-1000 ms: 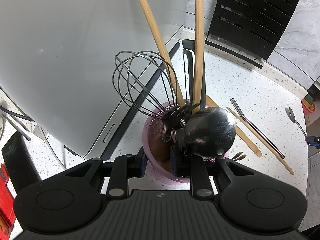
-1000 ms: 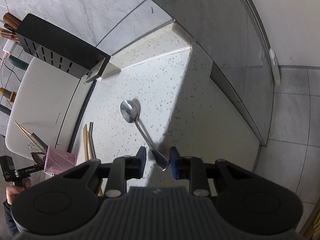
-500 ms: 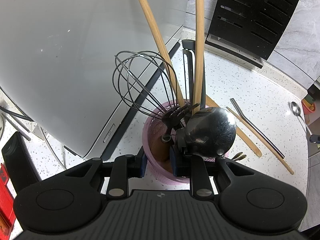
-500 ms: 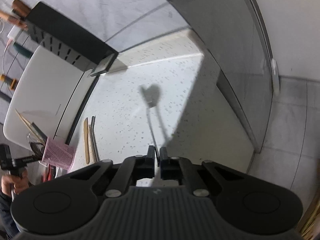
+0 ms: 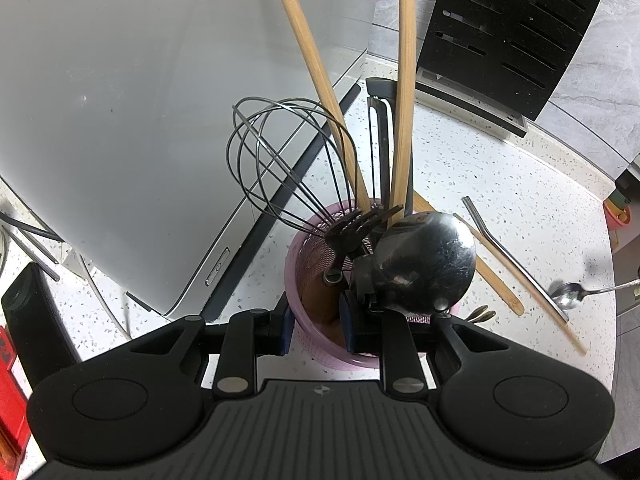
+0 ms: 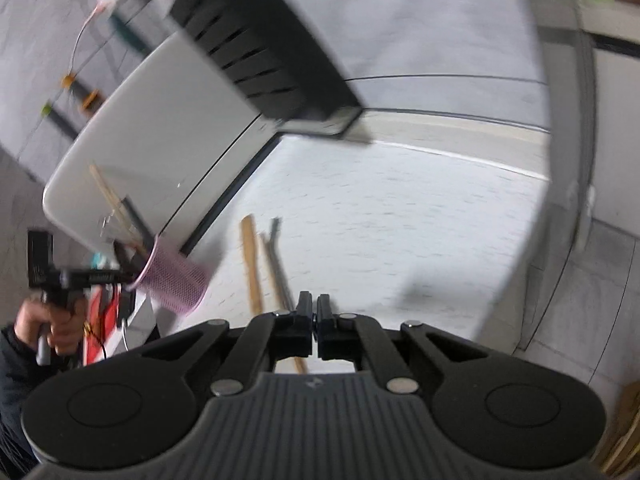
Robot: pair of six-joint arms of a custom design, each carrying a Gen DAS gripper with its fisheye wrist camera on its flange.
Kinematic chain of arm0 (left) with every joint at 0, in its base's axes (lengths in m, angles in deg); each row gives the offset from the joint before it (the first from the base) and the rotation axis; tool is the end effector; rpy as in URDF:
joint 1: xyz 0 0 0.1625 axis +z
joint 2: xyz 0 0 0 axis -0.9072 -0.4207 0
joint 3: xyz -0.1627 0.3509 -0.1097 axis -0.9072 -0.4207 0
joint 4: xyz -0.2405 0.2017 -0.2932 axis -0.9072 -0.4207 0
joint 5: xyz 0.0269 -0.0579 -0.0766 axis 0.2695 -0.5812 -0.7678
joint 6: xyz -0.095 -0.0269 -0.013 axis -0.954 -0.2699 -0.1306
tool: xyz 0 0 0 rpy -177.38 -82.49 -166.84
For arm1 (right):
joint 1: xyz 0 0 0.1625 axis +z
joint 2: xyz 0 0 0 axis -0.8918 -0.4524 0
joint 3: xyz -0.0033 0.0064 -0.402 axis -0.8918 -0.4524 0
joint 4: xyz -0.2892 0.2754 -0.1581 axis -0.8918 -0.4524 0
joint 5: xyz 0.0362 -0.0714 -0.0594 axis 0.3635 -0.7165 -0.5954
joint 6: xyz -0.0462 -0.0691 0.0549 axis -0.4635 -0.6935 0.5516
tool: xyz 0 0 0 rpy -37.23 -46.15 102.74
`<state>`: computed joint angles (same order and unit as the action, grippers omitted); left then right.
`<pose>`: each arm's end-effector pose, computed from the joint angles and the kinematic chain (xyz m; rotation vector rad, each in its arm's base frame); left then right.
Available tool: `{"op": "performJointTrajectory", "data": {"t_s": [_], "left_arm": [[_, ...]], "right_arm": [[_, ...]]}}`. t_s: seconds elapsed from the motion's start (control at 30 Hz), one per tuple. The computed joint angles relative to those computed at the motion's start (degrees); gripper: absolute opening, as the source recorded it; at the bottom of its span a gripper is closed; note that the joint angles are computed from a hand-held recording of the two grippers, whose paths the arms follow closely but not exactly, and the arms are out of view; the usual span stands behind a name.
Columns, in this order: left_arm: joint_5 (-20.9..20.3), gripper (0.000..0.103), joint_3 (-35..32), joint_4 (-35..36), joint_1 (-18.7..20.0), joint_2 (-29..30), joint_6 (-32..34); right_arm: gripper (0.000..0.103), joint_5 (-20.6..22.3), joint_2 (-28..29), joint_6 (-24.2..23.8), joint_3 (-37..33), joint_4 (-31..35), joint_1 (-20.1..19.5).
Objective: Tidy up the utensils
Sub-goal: 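Lift the silver spoon with the right gripper and carry it toward the pink cup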
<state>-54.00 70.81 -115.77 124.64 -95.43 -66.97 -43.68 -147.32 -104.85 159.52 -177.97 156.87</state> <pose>-0.1074 -0.5905 0.3622 0.2056 2.3659 -0.6150 0.1827 -0.6649 0.2165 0.8779 -2.9177 0.6035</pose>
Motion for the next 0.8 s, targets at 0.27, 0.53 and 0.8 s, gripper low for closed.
{"op": "performJointTrajectory", "data": {"t_s": [0.27,0.53,0.8], "left_arm": [[-0.61,0.026,-0.01,-0.33,0.25,-0.16,0.23],[-0.90,0.026,-0.14,-0.35,0.45,-0.23,0.37],[-1.79,0.026,-0.41,-0.33,0.85,-0.43,0.40]], "right_arm": [[0.000,-9.11,5.15,-3.24,-6.20,1.15,7.37],[0.000,-17.99,8.79,-8.36,-11.40,2.90,14.43],[0.000,-17.83,10.70,-12.34,-15.20,5.13,20.87]]}}
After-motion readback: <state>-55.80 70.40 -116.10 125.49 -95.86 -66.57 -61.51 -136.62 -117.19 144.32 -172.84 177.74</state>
